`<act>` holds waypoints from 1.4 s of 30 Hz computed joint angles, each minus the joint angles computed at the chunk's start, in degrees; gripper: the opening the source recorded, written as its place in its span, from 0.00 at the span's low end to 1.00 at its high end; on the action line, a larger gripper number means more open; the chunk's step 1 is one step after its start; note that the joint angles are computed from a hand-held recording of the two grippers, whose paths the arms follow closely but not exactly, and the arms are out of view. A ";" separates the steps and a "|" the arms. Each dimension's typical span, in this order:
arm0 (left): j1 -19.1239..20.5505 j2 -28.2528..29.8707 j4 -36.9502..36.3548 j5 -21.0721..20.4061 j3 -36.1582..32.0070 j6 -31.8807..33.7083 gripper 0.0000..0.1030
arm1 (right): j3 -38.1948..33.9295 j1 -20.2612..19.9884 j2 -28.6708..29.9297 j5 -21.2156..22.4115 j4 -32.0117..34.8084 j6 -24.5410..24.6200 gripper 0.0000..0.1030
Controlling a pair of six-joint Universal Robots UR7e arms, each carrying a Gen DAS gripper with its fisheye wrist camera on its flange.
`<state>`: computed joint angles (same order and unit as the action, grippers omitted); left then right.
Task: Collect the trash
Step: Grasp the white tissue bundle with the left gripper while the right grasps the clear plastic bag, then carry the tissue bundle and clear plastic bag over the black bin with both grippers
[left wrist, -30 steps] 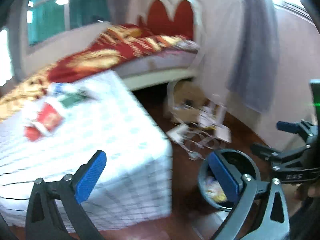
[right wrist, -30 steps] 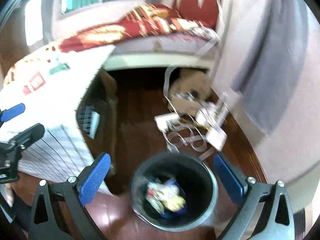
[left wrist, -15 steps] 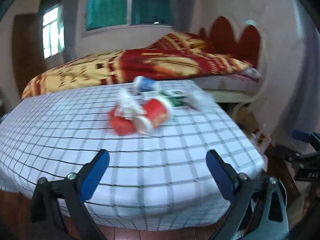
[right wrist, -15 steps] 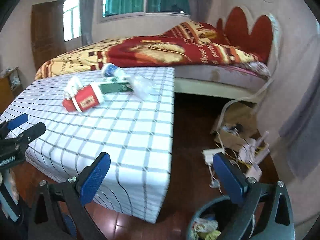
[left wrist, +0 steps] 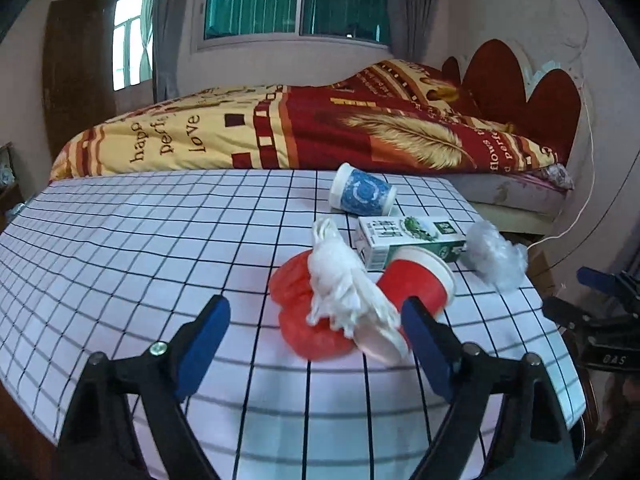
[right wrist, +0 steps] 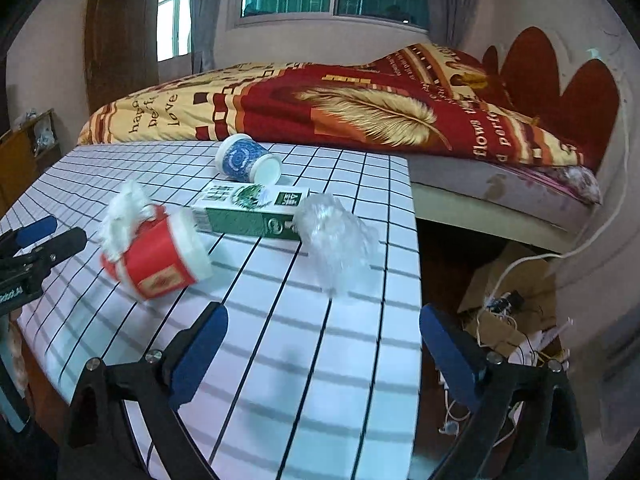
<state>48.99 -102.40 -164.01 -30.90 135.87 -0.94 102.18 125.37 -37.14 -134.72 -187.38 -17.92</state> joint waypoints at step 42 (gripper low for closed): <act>-6.40 -9.50 11.45 -0.58 4.92 -9.17 0.33 | 9.52 0.91 -7.12 -0.60 -2.88 1.71 0.20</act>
<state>42.59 -111.90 -152.55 -31.47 140.79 -10.11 111.70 126.28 -44.26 -135.33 -190.26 -16.21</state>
